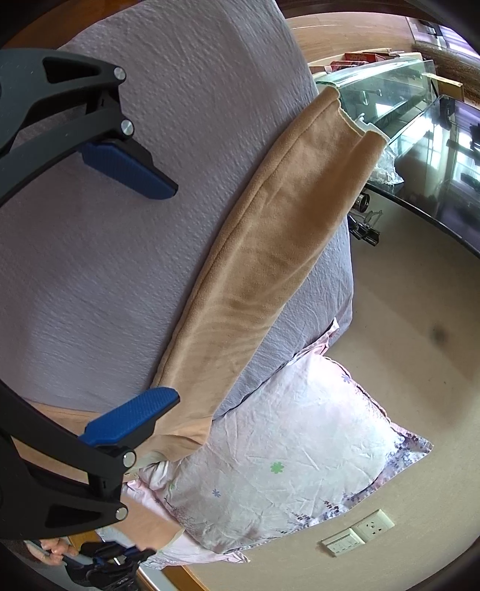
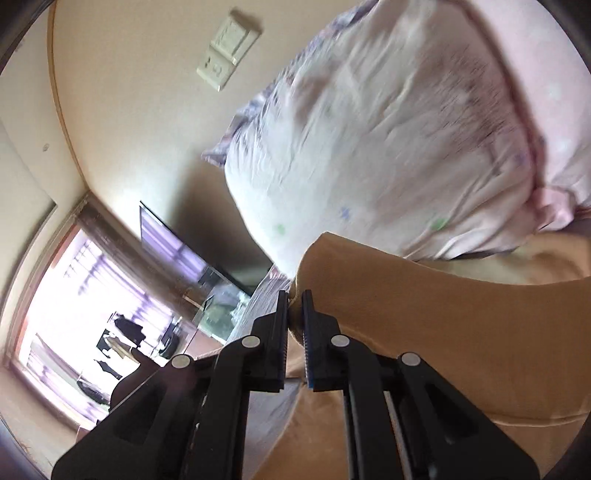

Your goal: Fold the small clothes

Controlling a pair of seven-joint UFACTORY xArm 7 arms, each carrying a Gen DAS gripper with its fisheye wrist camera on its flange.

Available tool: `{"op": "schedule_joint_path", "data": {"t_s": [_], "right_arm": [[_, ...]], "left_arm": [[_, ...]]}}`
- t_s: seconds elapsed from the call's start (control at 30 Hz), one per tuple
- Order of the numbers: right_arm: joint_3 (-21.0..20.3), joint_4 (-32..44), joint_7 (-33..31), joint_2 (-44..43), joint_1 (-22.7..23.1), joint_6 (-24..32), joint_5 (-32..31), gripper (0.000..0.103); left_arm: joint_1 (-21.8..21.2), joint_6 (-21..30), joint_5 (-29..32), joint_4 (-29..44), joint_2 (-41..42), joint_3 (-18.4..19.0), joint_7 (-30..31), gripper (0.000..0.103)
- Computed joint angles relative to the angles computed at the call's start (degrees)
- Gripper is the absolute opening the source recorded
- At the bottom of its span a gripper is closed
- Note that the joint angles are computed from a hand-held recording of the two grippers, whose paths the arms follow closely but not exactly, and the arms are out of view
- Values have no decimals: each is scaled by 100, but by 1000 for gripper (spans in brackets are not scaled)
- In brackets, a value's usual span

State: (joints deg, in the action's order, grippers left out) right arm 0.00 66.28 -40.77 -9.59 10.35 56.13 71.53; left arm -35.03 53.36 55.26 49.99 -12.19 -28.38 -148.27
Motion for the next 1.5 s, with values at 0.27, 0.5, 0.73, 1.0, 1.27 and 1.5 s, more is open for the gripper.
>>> {"op": "schedule_joint_path", "data": {"t_s": [0.27, 0.5, 0.73, 1.0, 1.27, 1.5], "right_arm": [[723, 221, 400, 848, 546, -977, -410, 8], [781, 184, 699, 948, 583, -686, -1186, 13], [646, -122, 553, 635, 458, -602, -974, 68], [550, -338, 1192, 737, 268, -133, -1743, 68], [266, -652, 454, 25, 200, 524, -1361, 68], [-37, -871, 57, -324, 105, 948, -1124, 69]], "left_arm": [[149, -198, -192, -412, -486, -46, -213, 101], [428, -326, -293, -557, -670, -184, -234, 101], [713, -635, -241, -778, -902, -235, -508, 99], [1218, -1266, -331, -1376, -1510, -344, -1293, 62], [1516, -1728, -1144, -1811, -1966, -384, -1247, 28], [1318, 224, -2547, -848, -1525, -411, 302, 42]]}}
